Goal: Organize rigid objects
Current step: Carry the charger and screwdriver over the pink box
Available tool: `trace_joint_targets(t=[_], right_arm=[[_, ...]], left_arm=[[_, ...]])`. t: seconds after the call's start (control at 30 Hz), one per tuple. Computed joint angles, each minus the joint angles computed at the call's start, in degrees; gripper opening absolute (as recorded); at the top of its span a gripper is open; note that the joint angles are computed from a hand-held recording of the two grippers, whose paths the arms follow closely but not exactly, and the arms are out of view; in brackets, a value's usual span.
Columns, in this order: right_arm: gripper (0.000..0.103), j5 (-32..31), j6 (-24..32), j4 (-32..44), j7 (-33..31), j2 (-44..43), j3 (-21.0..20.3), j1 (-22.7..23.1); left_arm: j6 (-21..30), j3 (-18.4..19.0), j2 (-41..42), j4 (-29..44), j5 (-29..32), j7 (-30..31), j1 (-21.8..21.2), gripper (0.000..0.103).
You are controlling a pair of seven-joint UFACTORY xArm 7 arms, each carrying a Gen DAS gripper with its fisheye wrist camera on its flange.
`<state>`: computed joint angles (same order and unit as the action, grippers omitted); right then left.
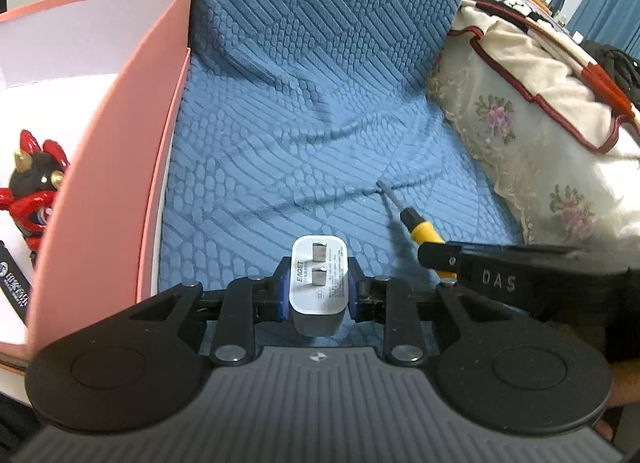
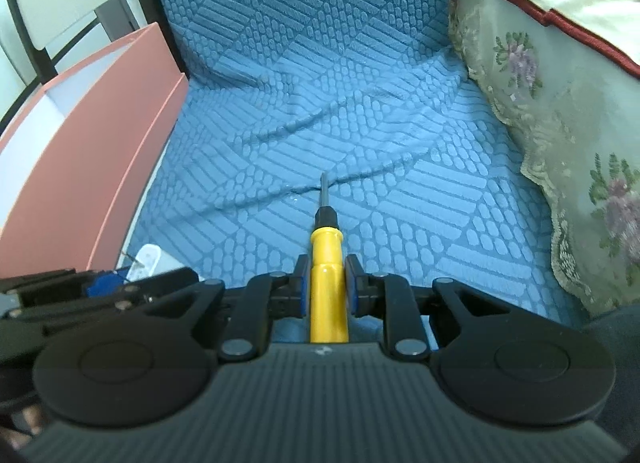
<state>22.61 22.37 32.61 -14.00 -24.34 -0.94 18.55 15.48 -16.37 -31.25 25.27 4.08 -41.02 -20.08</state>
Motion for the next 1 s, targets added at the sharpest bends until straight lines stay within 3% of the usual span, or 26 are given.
trace_joint_targets(t=[0.2,0.53,1.0], right_arm=[[0.022,-3.64,2.03,-0.29,3.48,-2.85,1.73,-1.85],[0.022,-4.43,5.49,3.14,7.09,-6.29,2.21,-1.06],[0.022,-3.96,3.88,13.73,10.06,-3.87,4.51,3.22]], left_arm=[[4.37,5.74,-3.9,1.32,-5.76,3.16,-3.79,0.031],[10.29,7.46,-9.1,3.9,-7.49,8.75,-1.55,0.031],[16.81,12.37,-15.07,9.05,-9.87,17.07,5.11,0.031]])
